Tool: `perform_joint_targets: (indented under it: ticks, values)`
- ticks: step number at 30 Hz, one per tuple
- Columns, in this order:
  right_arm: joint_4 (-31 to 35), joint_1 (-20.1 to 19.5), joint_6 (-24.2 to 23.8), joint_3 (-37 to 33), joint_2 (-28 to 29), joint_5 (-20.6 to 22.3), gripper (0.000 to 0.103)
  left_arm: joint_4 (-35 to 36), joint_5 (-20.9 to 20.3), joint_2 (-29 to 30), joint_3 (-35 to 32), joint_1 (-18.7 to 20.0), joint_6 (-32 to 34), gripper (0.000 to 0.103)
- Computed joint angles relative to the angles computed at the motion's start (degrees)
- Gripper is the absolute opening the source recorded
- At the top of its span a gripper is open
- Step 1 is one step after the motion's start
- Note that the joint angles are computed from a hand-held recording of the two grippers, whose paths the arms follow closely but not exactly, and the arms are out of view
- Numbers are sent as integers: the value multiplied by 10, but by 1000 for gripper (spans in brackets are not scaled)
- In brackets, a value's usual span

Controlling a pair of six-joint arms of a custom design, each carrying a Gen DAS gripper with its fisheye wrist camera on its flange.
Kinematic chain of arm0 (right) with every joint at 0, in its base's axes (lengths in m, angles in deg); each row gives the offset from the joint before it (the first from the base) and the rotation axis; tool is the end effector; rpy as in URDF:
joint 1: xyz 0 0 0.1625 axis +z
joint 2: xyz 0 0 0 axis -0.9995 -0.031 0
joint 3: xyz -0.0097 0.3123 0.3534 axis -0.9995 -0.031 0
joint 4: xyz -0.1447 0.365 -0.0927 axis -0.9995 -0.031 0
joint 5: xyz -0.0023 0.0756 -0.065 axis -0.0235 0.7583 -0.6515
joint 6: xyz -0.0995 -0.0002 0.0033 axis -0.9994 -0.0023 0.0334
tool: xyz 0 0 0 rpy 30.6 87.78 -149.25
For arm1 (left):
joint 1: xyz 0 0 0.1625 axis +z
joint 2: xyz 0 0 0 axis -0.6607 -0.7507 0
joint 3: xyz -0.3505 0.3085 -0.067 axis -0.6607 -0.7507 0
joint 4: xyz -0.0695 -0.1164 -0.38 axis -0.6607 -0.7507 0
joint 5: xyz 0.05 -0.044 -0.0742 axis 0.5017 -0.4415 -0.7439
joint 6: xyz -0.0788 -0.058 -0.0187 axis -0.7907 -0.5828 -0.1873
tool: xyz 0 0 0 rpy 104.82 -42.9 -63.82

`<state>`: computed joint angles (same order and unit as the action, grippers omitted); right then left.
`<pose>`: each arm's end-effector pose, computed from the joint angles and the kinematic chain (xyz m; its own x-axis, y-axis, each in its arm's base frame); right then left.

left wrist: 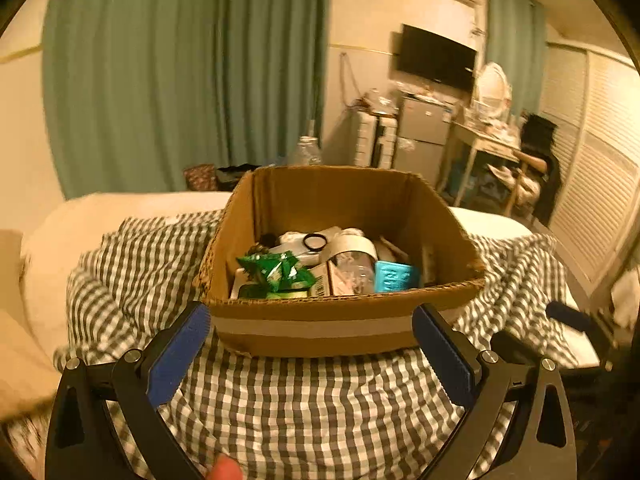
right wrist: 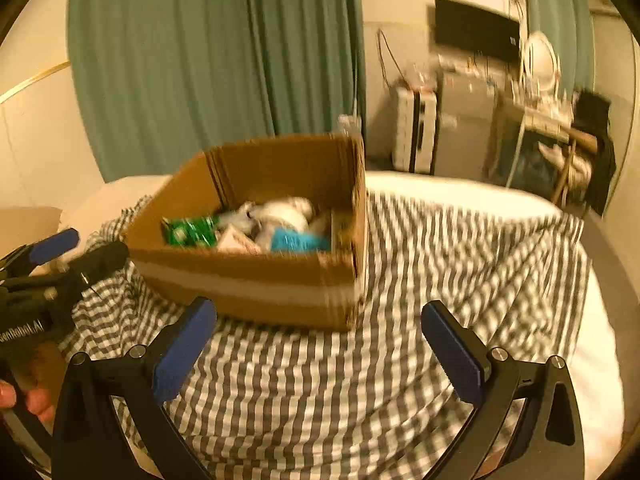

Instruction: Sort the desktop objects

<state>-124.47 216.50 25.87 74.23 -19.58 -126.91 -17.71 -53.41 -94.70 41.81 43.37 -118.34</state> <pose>0.3338 -0.2986 0.2222 -0.6672 -0.4489 0.5945 -0.7191 0.5963 -0.3569 -0.3041 -0.2236 0.2681 -0.7226 -0.2831 -0.6306 0.4087 0.5607 -0.7201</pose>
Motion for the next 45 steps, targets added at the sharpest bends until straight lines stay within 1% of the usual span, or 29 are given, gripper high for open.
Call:
perform_joint_targets:
  ticks: [2,5,6,9,13,17,26,45]
  values:
    - [-14,6,-13,0,12,-20,102,-14,-2,3,8,2,-4,103]
    - [-34,11,-21,5,12,-22,102,15,-8,17,8,-5,-27,103]
    - [-40,11,-19,7,13,-21,102,14,-9,15,10,-5,-28,103]
    - [-31,11,-7,7,9,-22,102,0,-14,3,23,-12,-32,103]
    - [-27,9,-1,10,14,-30,102,13,-20,-2,26,-14,-55,103]
    - [-25,7,4,10,15,-33,102,12,-24,-5,29,-11,-61,103]
    - [-13,2,11,13,17,-36,102,12,-24,-5,34,-7,-57,103]
    - [-2,4,16,16,14,-43,102,12,-27,-4,40,4,-51,103]
